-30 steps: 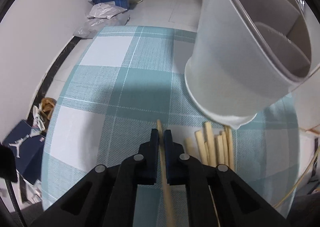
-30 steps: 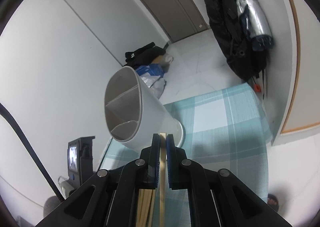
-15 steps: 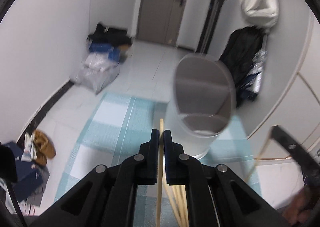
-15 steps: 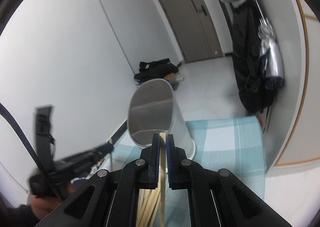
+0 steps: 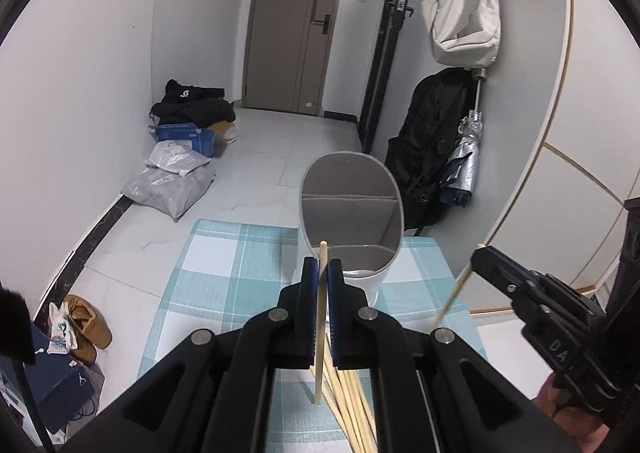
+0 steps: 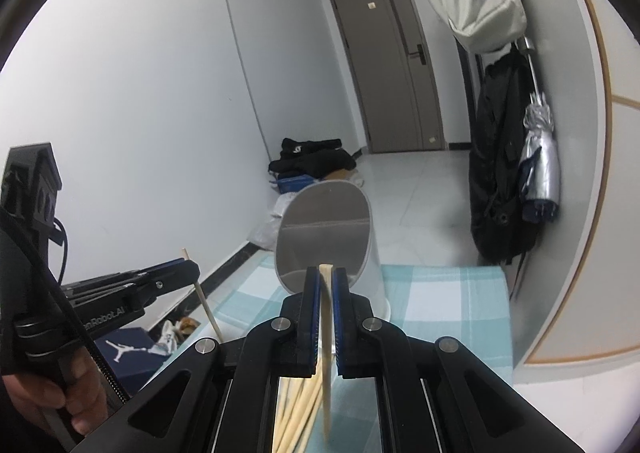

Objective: Organize utensils
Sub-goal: 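Lift the held chopsticks with both tools and carry them over the white holder, then lower the chopsticks into the white holder and open both tools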

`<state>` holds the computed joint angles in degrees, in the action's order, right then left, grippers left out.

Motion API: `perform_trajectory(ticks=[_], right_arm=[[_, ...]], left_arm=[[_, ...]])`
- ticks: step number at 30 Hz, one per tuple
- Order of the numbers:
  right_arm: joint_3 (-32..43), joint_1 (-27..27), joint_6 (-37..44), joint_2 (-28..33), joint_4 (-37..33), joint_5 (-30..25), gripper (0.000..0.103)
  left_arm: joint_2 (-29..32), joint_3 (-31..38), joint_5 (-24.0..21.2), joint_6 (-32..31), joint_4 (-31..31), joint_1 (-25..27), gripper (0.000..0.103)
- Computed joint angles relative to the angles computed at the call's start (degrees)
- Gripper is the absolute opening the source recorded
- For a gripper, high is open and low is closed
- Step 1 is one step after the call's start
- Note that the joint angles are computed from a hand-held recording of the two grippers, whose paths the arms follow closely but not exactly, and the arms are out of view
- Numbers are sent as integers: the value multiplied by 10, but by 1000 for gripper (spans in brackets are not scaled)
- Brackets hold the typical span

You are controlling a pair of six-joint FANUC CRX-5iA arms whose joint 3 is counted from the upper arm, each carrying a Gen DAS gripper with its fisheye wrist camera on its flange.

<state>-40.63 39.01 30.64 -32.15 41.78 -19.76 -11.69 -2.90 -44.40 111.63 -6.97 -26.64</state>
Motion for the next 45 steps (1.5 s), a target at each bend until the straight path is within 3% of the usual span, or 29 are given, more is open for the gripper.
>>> perform_trajectory(ticks=[11, 25, 34, 45], right_arm=[[31, -3, 40, -3, -18, 2, 5], [171, -19, 204, 35, -168, -31, 5], [294, -56, 325, 115, -251, -27, 5], [429, -117, 515, 228, -432, -72, 5]], left_arm=[[4, 37, -11, -41, 2, -5, 2], [34, 108, 12, -145, 106, 37, 2], [89, 172, 20, -194, 154, 58, 2], [146, 196, 32, -230, 186, 82, 2]])
